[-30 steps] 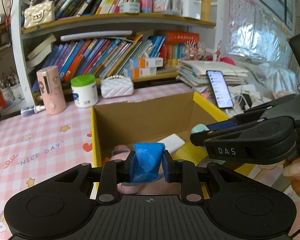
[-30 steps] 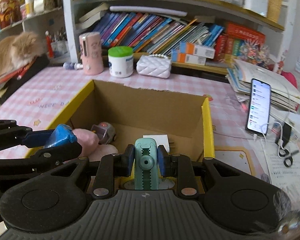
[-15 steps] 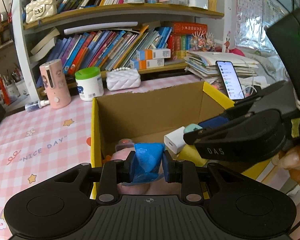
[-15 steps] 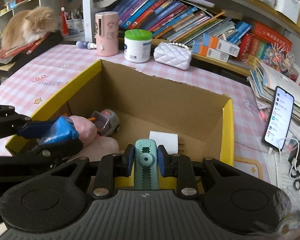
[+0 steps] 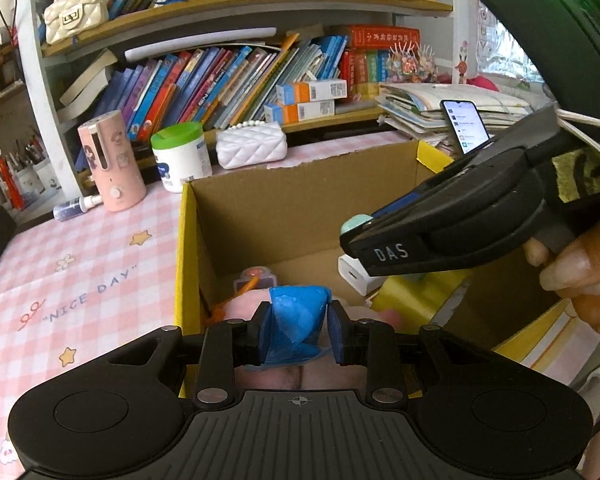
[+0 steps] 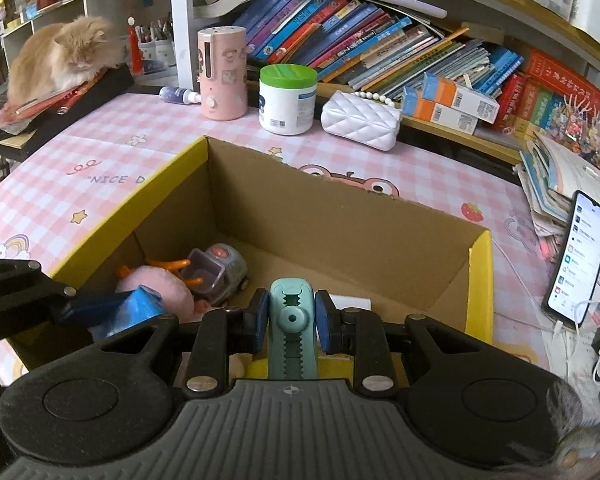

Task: Organize objects
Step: 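Lower and open the left tool inside the yellow box while the right tool releases the green stapler there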

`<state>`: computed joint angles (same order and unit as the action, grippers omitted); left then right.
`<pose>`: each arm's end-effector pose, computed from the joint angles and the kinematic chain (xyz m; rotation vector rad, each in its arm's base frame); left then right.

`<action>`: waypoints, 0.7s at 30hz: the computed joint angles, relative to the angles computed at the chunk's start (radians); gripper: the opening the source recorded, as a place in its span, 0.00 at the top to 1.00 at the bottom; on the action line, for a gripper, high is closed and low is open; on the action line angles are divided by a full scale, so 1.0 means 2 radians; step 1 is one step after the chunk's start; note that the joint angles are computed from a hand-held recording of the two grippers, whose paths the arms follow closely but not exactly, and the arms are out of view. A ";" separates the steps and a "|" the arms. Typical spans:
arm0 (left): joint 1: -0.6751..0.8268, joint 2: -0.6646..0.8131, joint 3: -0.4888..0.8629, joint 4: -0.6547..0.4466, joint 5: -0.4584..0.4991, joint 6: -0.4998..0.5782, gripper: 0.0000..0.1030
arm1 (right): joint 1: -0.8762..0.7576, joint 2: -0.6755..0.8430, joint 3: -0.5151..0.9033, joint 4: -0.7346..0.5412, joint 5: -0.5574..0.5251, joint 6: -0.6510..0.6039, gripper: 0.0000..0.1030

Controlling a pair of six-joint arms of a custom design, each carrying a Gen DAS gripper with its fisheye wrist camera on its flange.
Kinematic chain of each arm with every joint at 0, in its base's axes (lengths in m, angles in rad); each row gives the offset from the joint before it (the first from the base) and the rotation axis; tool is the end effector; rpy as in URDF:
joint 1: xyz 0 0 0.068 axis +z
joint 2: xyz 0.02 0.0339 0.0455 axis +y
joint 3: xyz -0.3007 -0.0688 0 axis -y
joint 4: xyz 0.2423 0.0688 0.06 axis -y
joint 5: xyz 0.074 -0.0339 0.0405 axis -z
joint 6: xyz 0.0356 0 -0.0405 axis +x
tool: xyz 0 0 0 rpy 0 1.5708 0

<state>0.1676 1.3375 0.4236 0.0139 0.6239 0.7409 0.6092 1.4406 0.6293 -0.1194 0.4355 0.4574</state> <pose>0.2104 0.0145 0.1702 0.8844 2.1000 -0.3098 0.2175 0.1335 0.1920 -0.0064 2.3856 -0.0524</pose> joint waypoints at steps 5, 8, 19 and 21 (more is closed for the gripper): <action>0.019 -0.015 -0.009 0.019 0.018 0.000 0.38 | -0.010 0.013 0.010 0.003 -0.018 -0.019 0.78; 0.031 -0.031 -0.013 0.014 0.033 0.008 0.33 | -0.020 0.022 0.016 0.003 -0.030 -0.027 0.78; 0.052 -0.063 -0.016 -0.006 0.045 0.025 0.22 | -0.037 0.068 0.042 -0.006 -0.074 -0.046 0.78; 0.055 -0.066 -0.019 -0.007 0.045 0.026 0.22 | -0.037 0.072 0.042 -0.006 -0.078 -0.046 0.78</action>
<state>0.2784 1.2048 0.3850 0.0002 0.7148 0.7933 0.5353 1.5853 0.7142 -0.1306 0.2798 0.3658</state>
